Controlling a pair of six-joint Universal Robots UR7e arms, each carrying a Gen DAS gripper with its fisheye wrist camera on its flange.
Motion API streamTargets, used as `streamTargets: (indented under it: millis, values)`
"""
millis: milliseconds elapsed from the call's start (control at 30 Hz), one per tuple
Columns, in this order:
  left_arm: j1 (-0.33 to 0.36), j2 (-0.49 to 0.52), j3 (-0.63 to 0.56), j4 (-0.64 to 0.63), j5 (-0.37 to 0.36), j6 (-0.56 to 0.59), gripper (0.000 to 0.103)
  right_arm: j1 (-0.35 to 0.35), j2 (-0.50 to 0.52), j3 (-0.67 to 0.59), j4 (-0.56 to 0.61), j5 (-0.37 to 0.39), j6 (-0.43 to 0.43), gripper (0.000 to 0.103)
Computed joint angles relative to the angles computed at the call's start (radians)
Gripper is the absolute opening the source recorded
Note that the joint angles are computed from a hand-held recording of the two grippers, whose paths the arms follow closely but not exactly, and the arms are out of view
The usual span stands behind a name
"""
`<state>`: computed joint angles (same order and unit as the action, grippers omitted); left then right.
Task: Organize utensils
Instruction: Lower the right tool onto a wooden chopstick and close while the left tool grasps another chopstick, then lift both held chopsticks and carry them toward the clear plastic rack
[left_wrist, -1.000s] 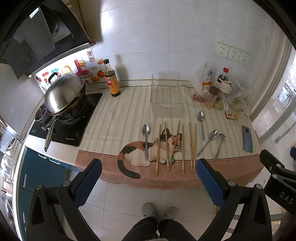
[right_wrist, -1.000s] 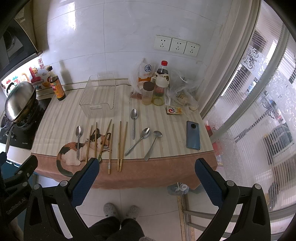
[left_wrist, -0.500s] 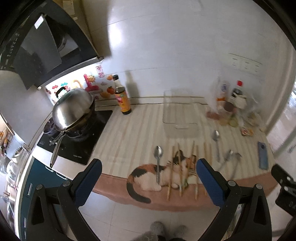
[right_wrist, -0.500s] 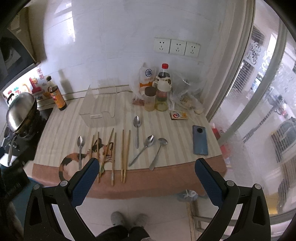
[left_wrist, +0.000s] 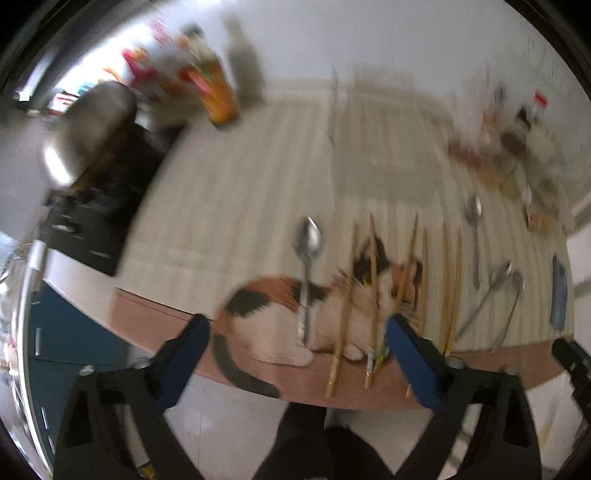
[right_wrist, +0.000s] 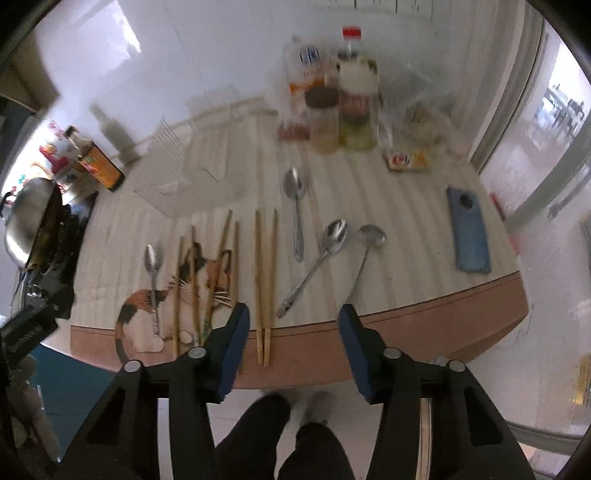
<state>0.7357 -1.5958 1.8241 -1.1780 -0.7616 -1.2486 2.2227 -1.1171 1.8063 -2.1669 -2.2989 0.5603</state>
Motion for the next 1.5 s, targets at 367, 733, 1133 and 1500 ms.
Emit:
streamTargets:
  millis: [367, 733, 1133, 1500]
  values:
    - [0.256, 0.167, 0.005, -0.308, -0.156, 0.401, 0.039, -0.145, 0.136, -0.083, 0.056, 0.079, 0.017, 0.038]
    - [0.297, 0.186, 0.007, -0.369, -0.193, 0.488, 0.004, -0.215, 0.333, -0.235, 0.165, 0.11, 0.027, 0.03]
    - [0.342, 0.164, -0.049, -0.364, -0.231, 0.587, 0.008, -0.202, 0.427, -0.364, 0.288, 0.05, 0.077, 0.007]
    - [0.313, 0.146, 0.018, -0.376, -0.21, 0.587, 0.009, -0.202, 0.447, -0.426, 0.405, 0.084, 0.143, 0.009]
